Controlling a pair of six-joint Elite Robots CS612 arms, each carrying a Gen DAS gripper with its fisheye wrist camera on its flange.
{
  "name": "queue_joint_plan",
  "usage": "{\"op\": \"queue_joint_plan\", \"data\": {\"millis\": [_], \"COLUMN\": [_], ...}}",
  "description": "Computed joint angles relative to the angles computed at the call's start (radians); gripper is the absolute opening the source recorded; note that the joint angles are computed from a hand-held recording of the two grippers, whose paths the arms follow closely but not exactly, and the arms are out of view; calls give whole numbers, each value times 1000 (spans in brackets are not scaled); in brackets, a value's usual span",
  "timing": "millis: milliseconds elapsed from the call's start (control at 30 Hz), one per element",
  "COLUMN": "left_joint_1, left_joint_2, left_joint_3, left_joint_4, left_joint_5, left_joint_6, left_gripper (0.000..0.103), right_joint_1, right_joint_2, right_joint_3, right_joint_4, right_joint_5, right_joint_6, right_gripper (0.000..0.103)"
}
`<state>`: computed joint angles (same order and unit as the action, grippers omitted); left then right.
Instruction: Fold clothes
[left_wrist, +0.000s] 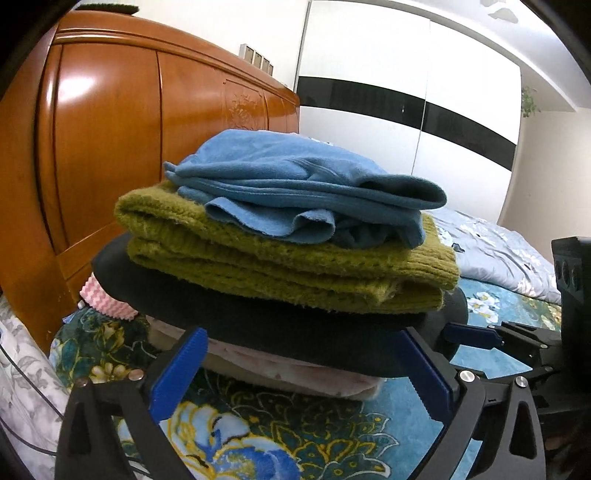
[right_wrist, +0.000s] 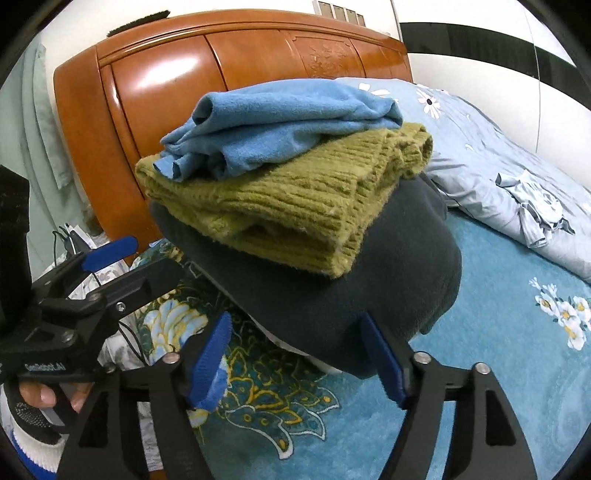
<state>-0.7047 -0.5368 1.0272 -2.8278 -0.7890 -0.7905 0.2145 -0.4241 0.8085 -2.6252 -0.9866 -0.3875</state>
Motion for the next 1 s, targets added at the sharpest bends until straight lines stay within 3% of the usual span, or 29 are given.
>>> {"op": "queue_joint_plan", "data": {"millis": [100,167,333,1000], "left_joint_1": [0,1,1,-3], "left_joint_2": [0,-2,-12,-24], "left_joint_3": [4,13,33,52], "left_joint_4": [5,-6,10,151], "left_joint_5": [0,-4,8,76], "left_joint_6": [-13,-20,-53,-159], "left_gripper": [103,103,103,103], "right_joint_1": [5,7,12,17], "right_joint_2": [-4,-7,-14,-24], "right_joint_3": [10,16,31,52], "right_joint_4": [-9,-10,-28,-61], "right_joint_5": [-18,-20,-34,-99], "right_joint_6": [-11,-20,-30,-7], "right_gripper": [79,90,97,98]}}
